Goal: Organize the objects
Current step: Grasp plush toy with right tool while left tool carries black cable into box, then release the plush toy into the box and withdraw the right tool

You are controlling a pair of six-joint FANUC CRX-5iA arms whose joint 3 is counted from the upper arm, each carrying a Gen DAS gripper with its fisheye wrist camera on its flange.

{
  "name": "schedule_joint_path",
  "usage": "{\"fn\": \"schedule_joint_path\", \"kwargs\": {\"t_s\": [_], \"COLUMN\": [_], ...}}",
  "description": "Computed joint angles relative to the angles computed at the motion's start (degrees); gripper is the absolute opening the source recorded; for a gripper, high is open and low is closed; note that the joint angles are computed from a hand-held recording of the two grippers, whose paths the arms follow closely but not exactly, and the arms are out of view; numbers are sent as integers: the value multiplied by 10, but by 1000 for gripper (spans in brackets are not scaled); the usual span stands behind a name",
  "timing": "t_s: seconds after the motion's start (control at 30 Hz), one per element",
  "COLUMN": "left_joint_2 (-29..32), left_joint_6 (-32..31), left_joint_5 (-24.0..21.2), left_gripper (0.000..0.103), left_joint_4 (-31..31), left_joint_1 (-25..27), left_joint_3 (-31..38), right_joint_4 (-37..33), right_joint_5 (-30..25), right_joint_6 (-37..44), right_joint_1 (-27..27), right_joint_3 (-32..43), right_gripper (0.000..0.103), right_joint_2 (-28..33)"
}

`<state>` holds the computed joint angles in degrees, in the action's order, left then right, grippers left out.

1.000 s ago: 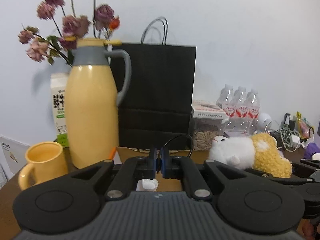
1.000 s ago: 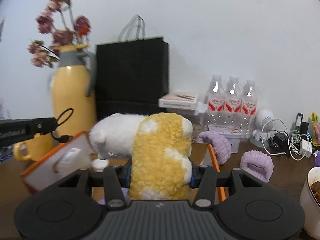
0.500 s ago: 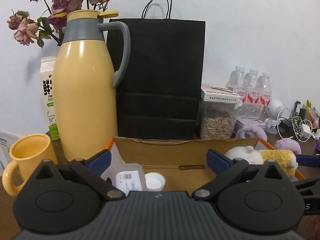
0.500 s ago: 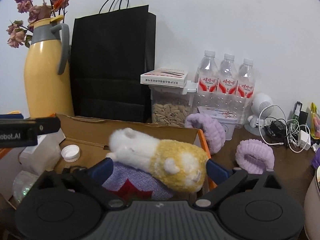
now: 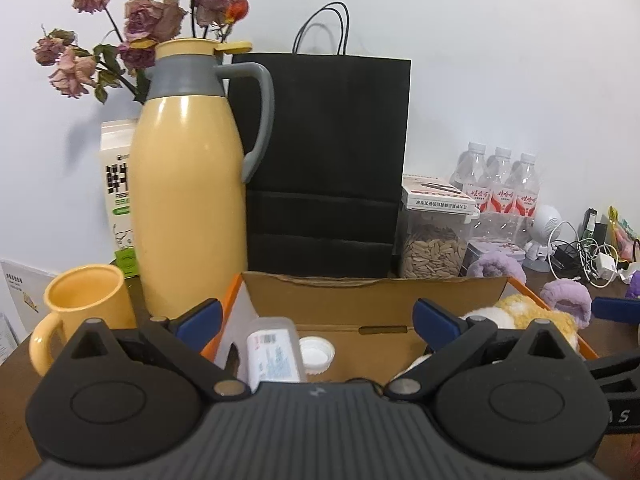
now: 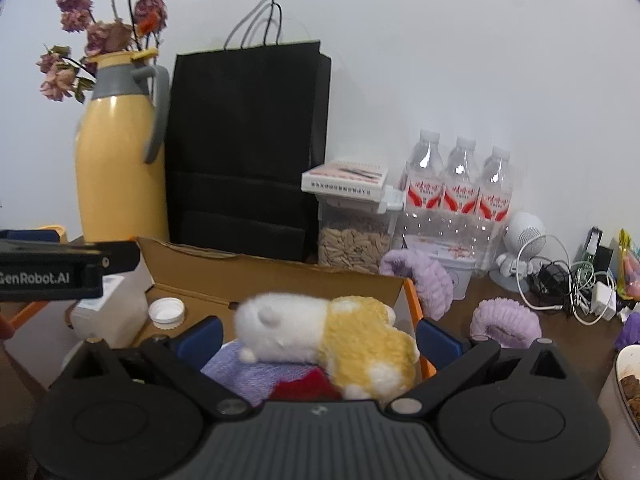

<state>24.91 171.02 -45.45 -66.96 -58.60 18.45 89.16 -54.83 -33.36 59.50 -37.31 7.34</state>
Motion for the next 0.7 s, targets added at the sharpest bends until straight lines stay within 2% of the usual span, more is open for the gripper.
{"fn": "schedule_joint_path", "kwargs": {"t_s": [0.17, 0.3, 0.6, 0.7], "left_joint_2": [-24, -45, -91, -103], "left_joint_6": [25, 44, 41, 36], "left_joint_5": [-25, -42, -75, -87], "left_gripper": [103, 103, 103, 103], "left_joint_4": [-11, -9, -3, 16], "left_joint_1": [-15, -28, -65, -69], "left_joint_3": [-35, -69, -131, -147], "right_joint_4": [-11, -47, -152, -183], "right_joint_5": [-17, -41, -98, -106], "right_joint_6": [12, 20, 13, -1], "right_joint_1": [32, 70, 191, 230], "right_joint_3": [-12, -23, -64, -85], "right_gripper": [103, 103, 102, 98], "right_joint_2": [-11, -18, -40, -59]}}
